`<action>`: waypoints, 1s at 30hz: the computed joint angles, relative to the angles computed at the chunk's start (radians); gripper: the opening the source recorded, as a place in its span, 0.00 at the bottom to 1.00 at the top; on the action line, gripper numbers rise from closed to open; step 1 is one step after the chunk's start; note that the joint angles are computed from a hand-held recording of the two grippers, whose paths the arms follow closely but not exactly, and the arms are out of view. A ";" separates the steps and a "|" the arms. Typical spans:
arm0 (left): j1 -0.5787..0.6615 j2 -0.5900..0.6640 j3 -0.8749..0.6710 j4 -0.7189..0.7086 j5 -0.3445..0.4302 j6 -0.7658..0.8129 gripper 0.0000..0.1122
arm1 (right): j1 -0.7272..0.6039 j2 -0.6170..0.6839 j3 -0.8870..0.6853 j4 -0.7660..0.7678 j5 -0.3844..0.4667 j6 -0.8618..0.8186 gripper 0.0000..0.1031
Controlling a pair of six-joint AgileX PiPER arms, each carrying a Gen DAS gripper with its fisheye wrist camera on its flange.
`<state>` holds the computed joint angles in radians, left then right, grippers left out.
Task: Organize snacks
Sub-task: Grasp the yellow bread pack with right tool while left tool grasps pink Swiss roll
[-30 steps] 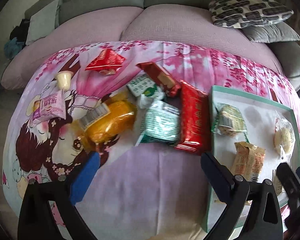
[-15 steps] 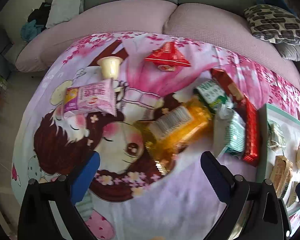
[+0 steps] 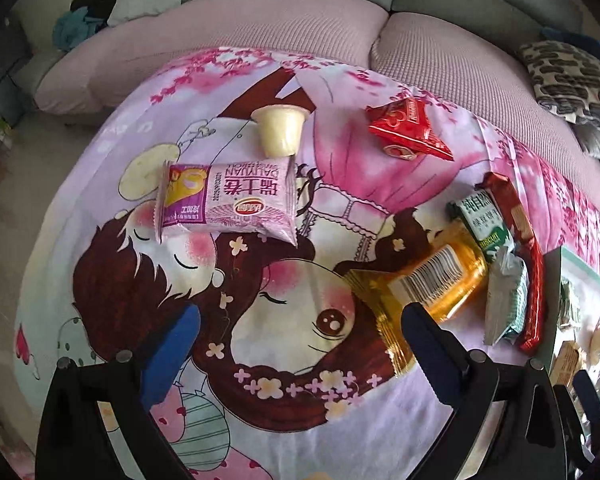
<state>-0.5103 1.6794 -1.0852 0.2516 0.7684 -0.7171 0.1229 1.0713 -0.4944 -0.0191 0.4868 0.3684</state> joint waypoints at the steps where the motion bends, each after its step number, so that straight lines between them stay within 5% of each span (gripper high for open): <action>1: 0.010 -0.001 0.004 -0.011 -0.005 0.009 0.89 | 0.001 0.012 -0.006 0.013 -0.003 -0.005 0.85; 11: 0.144 -0.004 -0.002 -0.148 -0.046 0.138 0.89 | 0.132 0.157 -0.138 -0.036 -0.001 0.109 0.79; 15: 0.198 0.022 -0.045 -0.228 -0.057 0.244 0.89 | 0.142 0.239 -0.234 0.092 0.023 0.000 0.71; 30: 0.304 0.230 -0.355 -0.282 0.160 0.496 0.89 | 0.098 0.568 -0.579 0.368 0.257 -0.048 0.58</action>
